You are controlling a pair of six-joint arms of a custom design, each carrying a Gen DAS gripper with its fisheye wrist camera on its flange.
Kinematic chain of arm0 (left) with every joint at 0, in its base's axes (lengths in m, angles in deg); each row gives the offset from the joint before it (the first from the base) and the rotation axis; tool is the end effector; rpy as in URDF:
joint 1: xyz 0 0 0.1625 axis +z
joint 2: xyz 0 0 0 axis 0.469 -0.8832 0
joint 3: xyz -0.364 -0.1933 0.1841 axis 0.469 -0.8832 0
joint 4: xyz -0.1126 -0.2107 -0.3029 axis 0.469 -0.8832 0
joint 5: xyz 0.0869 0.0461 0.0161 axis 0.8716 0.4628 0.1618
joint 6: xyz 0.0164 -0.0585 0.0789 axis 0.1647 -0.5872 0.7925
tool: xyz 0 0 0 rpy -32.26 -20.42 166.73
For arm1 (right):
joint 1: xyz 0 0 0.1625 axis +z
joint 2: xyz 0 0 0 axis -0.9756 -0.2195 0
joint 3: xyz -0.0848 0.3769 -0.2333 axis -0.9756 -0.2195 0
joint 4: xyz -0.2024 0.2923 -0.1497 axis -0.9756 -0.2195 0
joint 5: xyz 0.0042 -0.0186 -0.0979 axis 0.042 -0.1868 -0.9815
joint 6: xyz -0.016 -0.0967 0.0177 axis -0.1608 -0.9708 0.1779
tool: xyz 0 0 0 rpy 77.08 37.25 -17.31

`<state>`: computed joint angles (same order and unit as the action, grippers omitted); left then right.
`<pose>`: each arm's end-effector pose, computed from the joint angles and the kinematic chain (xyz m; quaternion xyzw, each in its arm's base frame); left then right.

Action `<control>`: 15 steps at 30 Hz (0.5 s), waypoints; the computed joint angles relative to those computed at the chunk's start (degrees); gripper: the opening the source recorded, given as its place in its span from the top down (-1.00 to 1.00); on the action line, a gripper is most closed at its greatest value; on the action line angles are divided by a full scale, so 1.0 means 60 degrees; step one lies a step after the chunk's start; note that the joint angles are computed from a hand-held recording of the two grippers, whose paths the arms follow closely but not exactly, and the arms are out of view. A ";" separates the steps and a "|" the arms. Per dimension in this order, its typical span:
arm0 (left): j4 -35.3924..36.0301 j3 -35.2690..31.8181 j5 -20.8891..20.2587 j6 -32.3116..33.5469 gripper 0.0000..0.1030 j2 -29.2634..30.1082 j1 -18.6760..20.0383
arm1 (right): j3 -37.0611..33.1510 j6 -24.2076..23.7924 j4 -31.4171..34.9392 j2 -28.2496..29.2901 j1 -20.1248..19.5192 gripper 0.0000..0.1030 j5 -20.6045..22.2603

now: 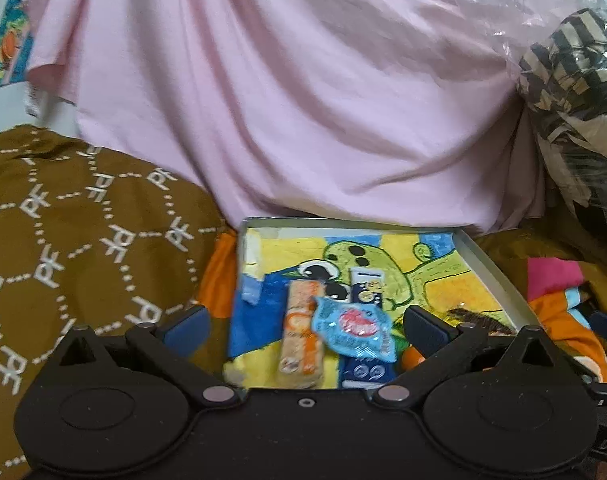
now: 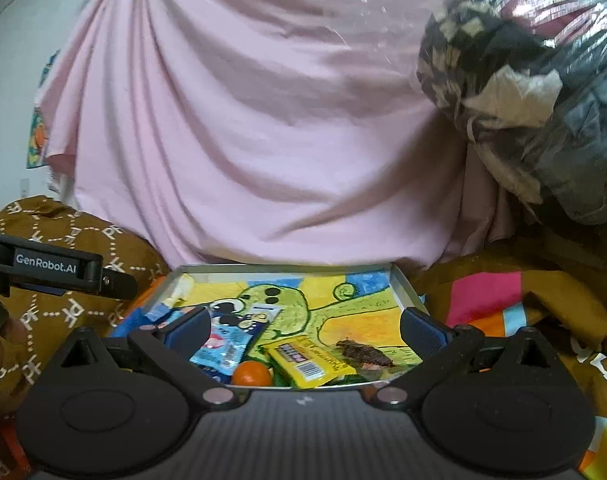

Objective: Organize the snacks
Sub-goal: 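Withdraw both tools from the tray back toward the remaining snack pile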

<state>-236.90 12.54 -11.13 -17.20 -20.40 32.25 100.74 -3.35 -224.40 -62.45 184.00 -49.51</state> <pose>-0.1901 -0.6868 0.2369 0.2886 0.8203 -0.4652 0.1658 0.2691 -0.5956 0.1672 0.2299 -0.6965 0.5917 0.3344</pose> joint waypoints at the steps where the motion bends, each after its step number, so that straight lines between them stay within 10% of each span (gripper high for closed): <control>1: -0.0175 0.0163 0.0061 0.0083 -0.99 -0.0069 0.0001 | 0.0112 -0.0068 -0.0115 0.0004 0.0045 -1.00 0.0015; 15: -0.1639 0.2116 0.0462 0.0444 -0.99 -0.1073 0.0146 | 0.0974 0.0083 -0.0915 0.0213 0.0548 -1.00 -0.0063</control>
